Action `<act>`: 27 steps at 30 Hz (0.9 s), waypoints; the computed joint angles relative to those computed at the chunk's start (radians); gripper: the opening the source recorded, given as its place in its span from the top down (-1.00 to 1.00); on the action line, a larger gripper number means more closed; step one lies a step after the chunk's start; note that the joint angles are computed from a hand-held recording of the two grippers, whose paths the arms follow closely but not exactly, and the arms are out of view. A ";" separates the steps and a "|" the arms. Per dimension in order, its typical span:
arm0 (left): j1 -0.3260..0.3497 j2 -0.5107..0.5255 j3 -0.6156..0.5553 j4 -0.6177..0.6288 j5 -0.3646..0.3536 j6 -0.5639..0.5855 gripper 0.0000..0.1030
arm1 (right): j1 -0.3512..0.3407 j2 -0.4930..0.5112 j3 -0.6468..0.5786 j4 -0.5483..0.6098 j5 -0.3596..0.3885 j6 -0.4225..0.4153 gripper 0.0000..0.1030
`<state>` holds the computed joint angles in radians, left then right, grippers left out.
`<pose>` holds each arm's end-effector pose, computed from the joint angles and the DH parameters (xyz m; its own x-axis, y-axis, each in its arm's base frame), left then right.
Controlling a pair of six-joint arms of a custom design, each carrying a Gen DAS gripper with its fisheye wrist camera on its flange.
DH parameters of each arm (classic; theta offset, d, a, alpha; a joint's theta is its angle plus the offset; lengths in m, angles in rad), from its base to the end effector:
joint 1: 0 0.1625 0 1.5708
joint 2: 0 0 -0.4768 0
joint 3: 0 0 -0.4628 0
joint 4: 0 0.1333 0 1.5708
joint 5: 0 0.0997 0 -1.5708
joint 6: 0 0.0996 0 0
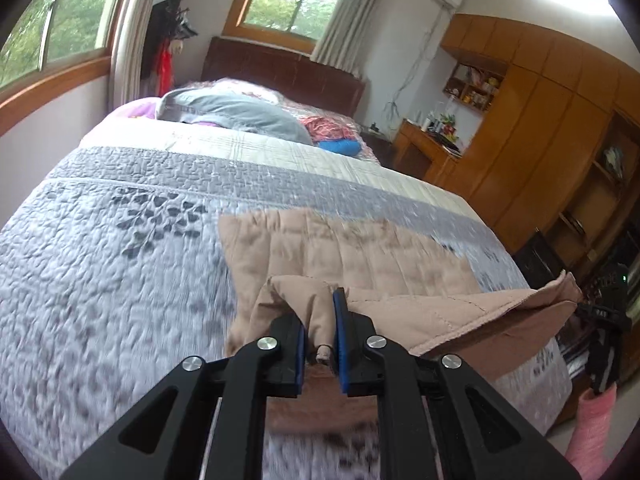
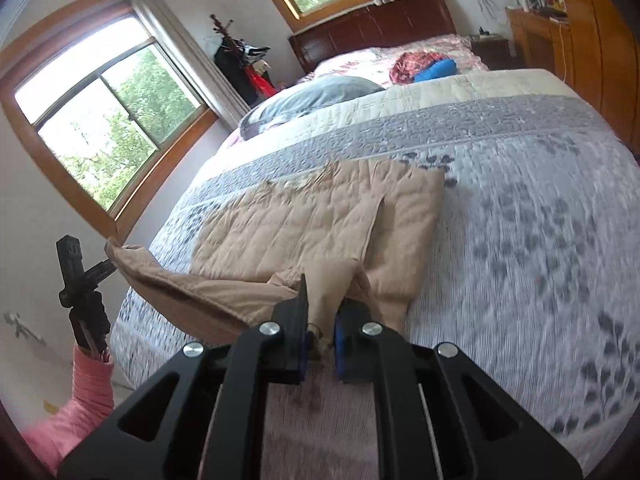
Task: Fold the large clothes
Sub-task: 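Lift the hem with both grippers and fold it toward the collar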
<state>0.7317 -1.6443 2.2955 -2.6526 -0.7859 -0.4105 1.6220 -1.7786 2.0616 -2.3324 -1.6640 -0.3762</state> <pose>-0.2010 -0.4543 0.3351 -0.9045 0.0596 -0.4223 0.3437 0.6881 -0.6390 0.1484 -0.4732 0.4577 -0.9102 -0.3333 0.2460 -0.4084 0.8215 -0.3980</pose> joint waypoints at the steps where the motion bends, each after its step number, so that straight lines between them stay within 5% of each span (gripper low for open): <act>1: 0.022 0.026 -0.023 -0.012 -0.009 0.011 0.76 | 0.002 0.033 -0.024 -0.003 -0.008 0.013 0.84; 8: 0.182 0.234 -0.206 -0.053 -0.021 0.077 0.76 | -0.003 0.264 -0.187 -0.019 -0.083 0.096 0.84; 13: 0.302 0.344 -0.331 -0.011 -0.097 0.048 0.76 | -0.032 0.388 -0.280 0.003 -0.097 0.143 0.84; 27: 0.420 0.488 -0.467 0.058 -0.140 0.025 0.70 | -0.074 0.573 -0.424 0.047 -0.146 0.223 0.78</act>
